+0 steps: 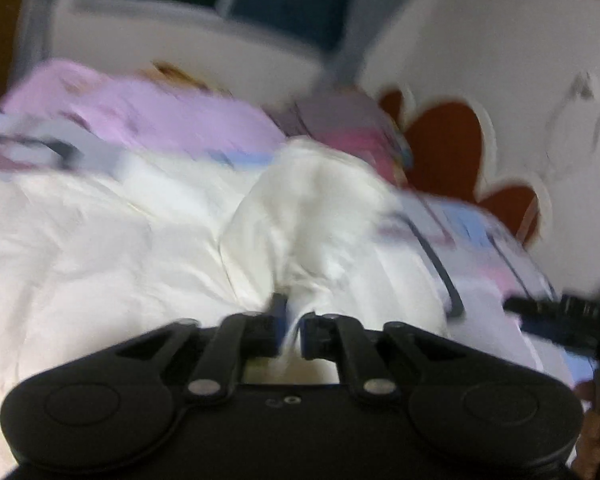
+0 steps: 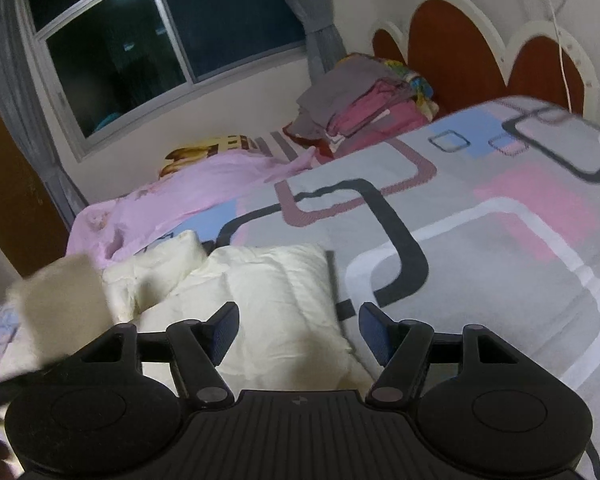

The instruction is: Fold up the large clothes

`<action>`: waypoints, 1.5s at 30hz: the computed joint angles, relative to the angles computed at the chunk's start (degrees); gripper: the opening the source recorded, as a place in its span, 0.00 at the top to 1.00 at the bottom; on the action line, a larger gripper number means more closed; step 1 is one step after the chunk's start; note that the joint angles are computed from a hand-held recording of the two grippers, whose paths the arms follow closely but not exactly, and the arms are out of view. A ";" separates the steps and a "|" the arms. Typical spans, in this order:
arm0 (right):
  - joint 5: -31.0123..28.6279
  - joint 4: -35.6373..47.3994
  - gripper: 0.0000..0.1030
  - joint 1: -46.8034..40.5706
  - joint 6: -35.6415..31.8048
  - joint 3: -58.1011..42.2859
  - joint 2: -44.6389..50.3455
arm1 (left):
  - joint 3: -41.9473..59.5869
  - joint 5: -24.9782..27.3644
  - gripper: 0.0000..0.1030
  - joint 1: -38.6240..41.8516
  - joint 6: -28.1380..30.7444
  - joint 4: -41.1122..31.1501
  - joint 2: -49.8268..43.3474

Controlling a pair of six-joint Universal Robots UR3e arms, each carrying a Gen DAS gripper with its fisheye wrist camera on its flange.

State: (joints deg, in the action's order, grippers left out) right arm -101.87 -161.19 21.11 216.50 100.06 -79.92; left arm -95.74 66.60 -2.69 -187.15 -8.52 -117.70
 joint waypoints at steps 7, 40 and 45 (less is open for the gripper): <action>5.67 -4.88 0.13 -3.31 0.48 4.86 -1.47 | -6.22 0.54 0.30 -0.93 3.51 7.94 3.81; -7.58 -5.19 0.19 5.57 -8.99 -9.80 12.22 | -21.83 -0.22 0.26 24.93 18.66 5.57 15.11; -1.77 5.38 0.56 4.38 -16.02 -30.00 23.63 | -7.73 -0.01 0.26 23.18 17.48 1.31 7.80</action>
